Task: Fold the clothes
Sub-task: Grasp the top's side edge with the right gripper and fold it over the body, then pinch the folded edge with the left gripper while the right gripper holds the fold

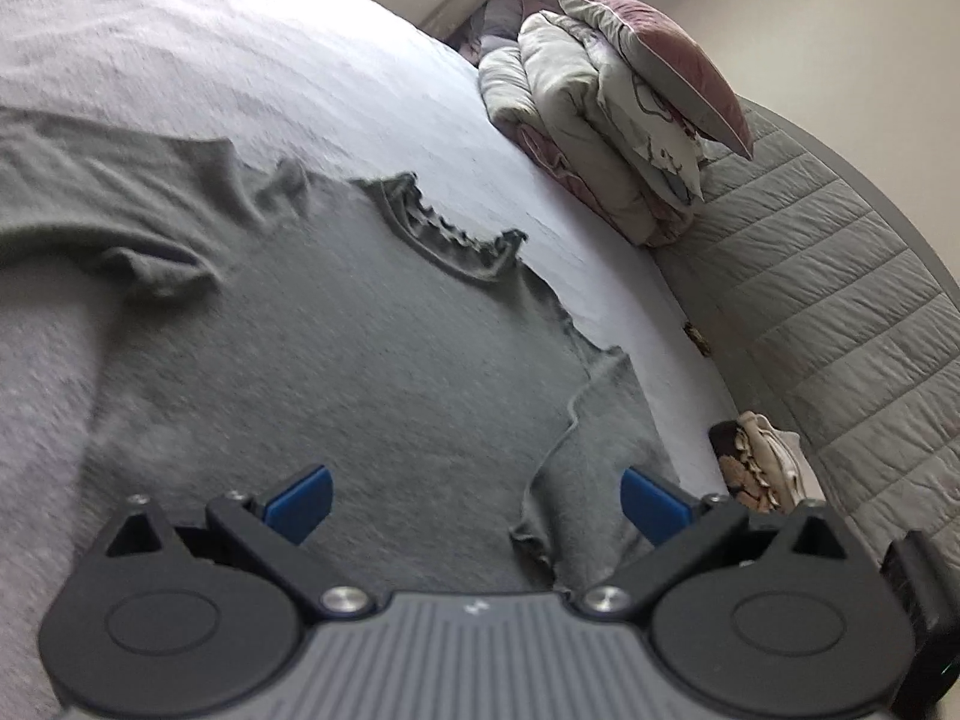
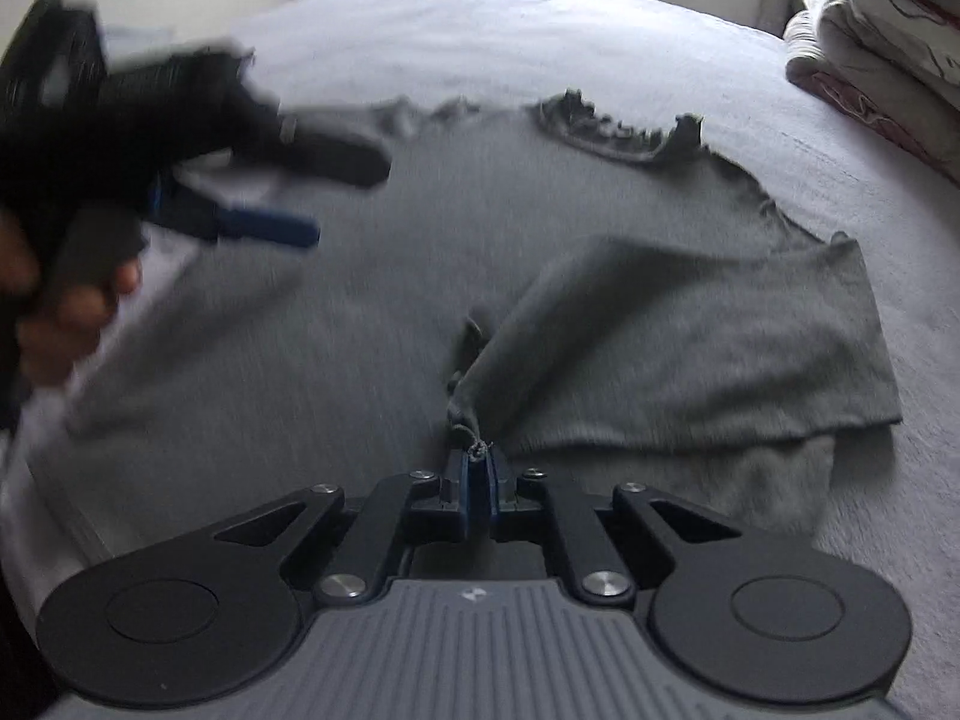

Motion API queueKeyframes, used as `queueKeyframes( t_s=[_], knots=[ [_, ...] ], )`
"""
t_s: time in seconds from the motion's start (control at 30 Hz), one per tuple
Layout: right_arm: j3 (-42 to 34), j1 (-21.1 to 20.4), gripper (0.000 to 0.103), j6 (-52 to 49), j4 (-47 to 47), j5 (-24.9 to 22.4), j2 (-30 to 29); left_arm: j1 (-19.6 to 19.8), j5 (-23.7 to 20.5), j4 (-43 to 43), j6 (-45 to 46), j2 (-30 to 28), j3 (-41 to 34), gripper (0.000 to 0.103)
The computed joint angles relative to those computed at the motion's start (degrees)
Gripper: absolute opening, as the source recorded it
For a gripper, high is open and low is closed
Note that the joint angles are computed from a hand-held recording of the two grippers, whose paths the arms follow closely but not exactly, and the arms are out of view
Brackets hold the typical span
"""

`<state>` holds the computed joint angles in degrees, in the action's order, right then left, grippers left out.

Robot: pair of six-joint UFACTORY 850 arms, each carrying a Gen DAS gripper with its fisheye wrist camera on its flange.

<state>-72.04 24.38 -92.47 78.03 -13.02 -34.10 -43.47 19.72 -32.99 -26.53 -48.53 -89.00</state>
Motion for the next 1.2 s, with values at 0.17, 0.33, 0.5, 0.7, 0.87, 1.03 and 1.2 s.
queueKeyframes(
  t_s=[0.17, 0.33, 0.5, 0.7, 0.87, 1.03, 1.2],
  knots=[
    [3.91, -1.93, 0.007, -16.8, 18.56, -1.77, 2.51, 0.09, 0.49, 11.48, -11.88, -2.08, -2.24, 0.094],
    [4.83, -3.42, 0.007, -16.65, 21.07, -3.58, 2.58, -0.57, -1.33, 11.33, -5.2, -5.17, -6.93, 0.081],
    [4.96, -3.63, 0.007, -17.34, 21.66, -4.15, 2.04, -1.56, -4.5, 1.29, 11.14, -7.96, -11.35, 0.063],
    [4.92, -4.15, 0.007, -16.11, 20.78, -5.23, 1.93, -1.78, -5.61, 2.82, 11.28, -9.01, -13.27, 0.045],
    [4.55, -4.23, 0.007, -15.39, 19.85, -5.26, 1.67, -2.21, -6.72, 2.05, 13.86, -9.35, -14.12, 0.027],
    [4.16, -4.17, 0.007, -14.48, 18.73, -5.01, 1.51, -2.6, -7.49, 5.53, 13.83, -9.66, -14.82, 0.005],
    [3.92, -3.81, 0.007, -13.42, 17.16, -5.18, 2.18, -2.91, -3.77, -4.75, 23.45, -8.14, -12.61, 0.001]
  ],
)
